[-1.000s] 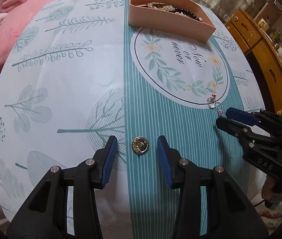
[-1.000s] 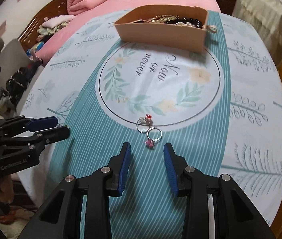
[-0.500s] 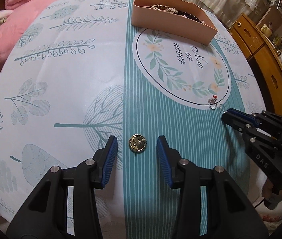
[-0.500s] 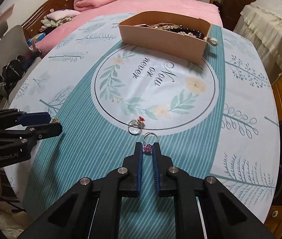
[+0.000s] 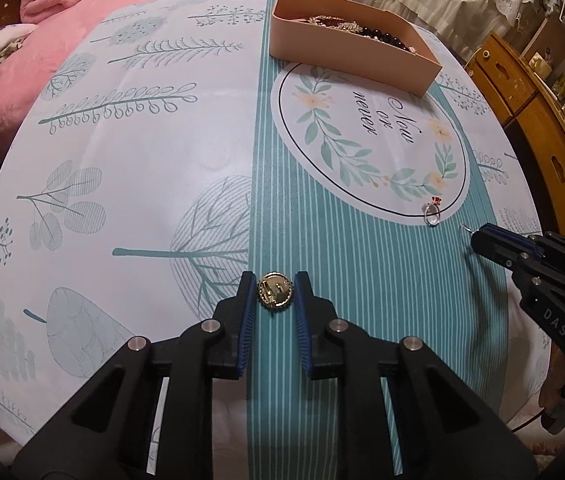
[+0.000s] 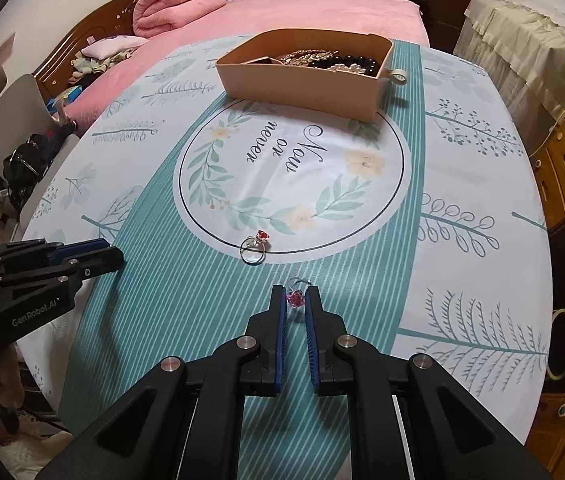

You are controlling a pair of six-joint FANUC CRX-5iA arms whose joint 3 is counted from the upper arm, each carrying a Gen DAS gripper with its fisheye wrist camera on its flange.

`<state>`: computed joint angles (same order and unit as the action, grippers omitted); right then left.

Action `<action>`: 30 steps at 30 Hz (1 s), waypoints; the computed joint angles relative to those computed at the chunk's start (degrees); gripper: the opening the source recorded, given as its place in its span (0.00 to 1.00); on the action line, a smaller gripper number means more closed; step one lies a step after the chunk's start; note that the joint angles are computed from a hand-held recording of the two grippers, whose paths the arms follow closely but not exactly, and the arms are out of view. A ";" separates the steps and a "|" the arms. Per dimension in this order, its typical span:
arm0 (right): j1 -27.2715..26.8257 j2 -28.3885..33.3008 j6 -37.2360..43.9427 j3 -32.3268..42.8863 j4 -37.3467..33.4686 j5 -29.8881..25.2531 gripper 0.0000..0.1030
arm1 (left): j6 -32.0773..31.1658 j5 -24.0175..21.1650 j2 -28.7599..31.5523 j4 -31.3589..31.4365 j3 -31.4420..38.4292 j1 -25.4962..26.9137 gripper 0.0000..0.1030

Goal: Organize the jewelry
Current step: 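Drop the gold pendant into the pink box with left tool while right drops ring in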

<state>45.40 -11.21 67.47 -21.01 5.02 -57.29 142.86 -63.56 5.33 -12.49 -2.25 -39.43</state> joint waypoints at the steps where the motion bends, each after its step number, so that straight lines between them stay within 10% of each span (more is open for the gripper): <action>1: 0.10 -0.22 -0.18 -0.08 0.09 0.00 0.09 | 0.04 -0.01 -0.02 -0.06 -0.02 -0.06 0.16; 17: -1.82 -0.62 -0.51 6.58 -2.67 0.39 0.09 | -4.04 -0.24 0.83 -2.18 7.68 1.49 0.16; 30: -9.33 10.50 2.31 22.83 -8.07 4.36 0.09 | -15.70 4.96 6.54 -0.57 18.91 9.93 0.16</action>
<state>36.07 -0.71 69.79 1.82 -3.05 -52.93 127.16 -58.59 11.87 -13.06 16.67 -29.51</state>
